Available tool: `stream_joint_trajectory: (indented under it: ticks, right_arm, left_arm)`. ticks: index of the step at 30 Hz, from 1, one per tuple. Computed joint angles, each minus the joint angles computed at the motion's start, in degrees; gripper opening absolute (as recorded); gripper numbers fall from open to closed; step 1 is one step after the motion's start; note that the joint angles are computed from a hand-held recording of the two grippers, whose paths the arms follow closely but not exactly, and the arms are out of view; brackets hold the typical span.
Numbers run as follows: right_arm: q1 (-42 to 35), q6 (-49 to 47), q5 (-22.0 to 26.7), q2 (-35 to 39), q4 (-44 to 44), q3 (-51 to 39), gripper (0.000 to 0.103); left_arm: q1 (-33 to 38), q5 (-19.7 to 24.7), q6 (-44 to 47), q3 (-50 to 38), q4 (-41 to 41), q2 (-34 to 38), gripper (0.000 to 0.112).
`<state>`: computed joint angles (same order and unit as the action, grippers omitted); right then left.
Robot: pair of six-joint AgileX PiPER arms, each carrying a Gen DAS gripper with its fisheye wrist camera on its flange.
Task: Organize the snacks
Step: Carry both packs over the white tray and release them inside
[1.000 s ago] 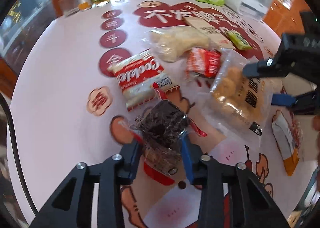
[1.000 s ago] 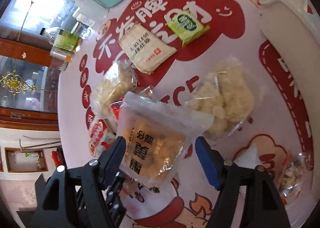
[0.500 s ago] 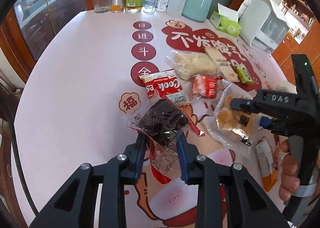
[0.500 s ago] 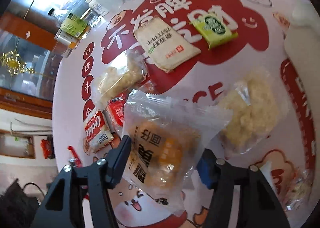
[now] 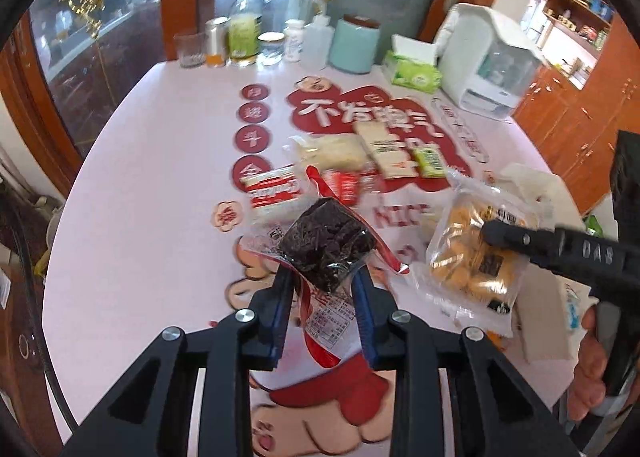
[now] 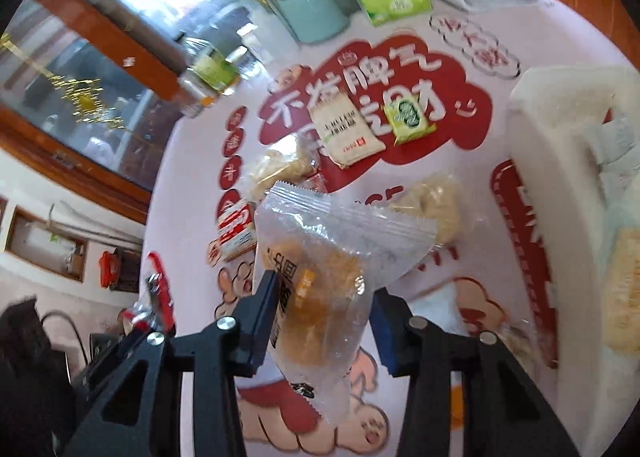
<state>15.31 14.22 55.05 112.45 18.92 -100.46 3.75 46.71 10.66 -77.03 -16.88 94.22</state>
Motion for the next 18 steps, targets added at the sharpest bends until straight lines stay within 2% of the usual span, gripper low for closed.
stream_joint_trajectory:
  ticks: [5,10,14,18]
  right_arm:
    - [-1.2,-6.4,-2.5,-13.2,-1.8,13.6,0.043]
    - [-5.2,-11.5,-2.8,-25.0,-5.6,24.0,0.043]
    - [-14.3,-19.0,-0.8,-31.6,-4.0,27.0,0.043]
    - [-25.7,-26.9,2.2,-34.4,-0.5,24.7,0.044]
  left_arm:
    - [-8.8,1.5,-6.9,0.0,3.0,-4.5,0.028]
    - [-20.9,2.9,-15.1,-5.1,7.1,-4.4,0.028]
    - [-30.5,4.5,-22.0,-13.4,10.5,-0.8,0.028]
    - [-38.0,7.4,-28.2,-25.5,15.1,5.7,0.028]
